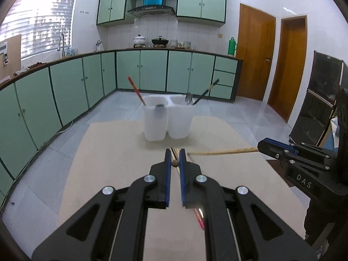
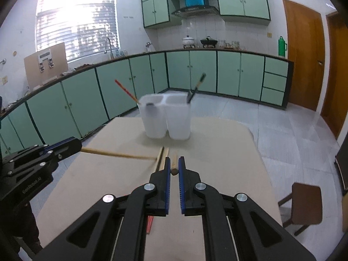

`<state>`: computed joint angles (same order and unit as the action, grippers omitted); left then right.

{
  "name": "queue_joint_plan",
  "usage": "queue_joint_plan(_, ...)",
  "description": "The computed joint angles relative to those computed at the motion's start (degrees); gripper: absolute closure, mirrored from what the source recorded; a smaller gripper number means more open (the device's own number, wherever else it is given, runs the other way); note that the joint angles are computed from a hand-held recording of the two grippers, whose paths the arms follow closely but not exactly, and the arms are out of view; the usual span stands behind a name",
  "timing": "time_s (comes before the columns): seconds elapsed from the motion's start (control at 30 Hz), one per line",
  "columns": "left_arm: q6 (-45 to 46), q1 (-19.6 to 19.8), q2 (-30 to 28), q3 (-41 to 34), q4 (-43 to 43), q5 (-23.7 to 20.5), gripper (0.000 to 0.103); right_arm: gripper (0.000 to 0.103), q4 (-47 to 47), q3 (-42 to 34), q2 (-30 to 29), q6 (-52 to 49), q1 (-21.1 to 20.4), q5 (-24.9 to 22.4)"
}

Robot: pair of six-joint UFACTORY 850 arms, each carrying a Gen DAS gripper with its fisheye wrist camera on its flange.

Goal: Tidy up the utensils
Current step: 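Lift both wooden chopsticks and carry them over the white holder, then lower the chopsticks into the holder and open both tools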

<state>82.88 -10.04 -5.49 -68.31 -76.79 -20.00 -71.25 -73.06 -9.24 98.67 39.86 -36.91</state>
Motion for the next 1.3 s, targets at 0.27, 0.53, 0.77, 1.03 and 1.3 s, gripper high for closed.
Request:
queue_joint_plan(0.27, -2.38, 0.55, -3.00, -6.24, 1.62, -3.33, 0.097, 0.096, 4.57, -6.16, -1.58, -9.59, -2.55, 2.00)
queue_joint_plan(0.53, -5.58, 0.87, -6.25, -13.03, 4.45, -6.37, 0.097, 0.096, 10.60, -14.56, -4.80, -22.73, -5.14, 3.15)
queue_joint_plan(0.77, -6.48, 1.37, -9.43, -20.71, 2.97, -8.94, 0.097, 0.096, 10.62, -20.29, -5.83, -25.05, -7.44, 6.40)
queue_joint_plan(1.03, -4.30, -0.45, -16.40, -35.19, -2.26, -5.67, 0.097, 0.096, 4.11, -31.47, -11.22, -22.68, -10.45, 7.48)
queue_joint_plan(1.3, -9.08, -3.48, -28.86, -52.74, 1.70, -0.11, 0.097, 0.096, 5.41, -41.99, -19.79, -23.43, -14.48, 8.61)
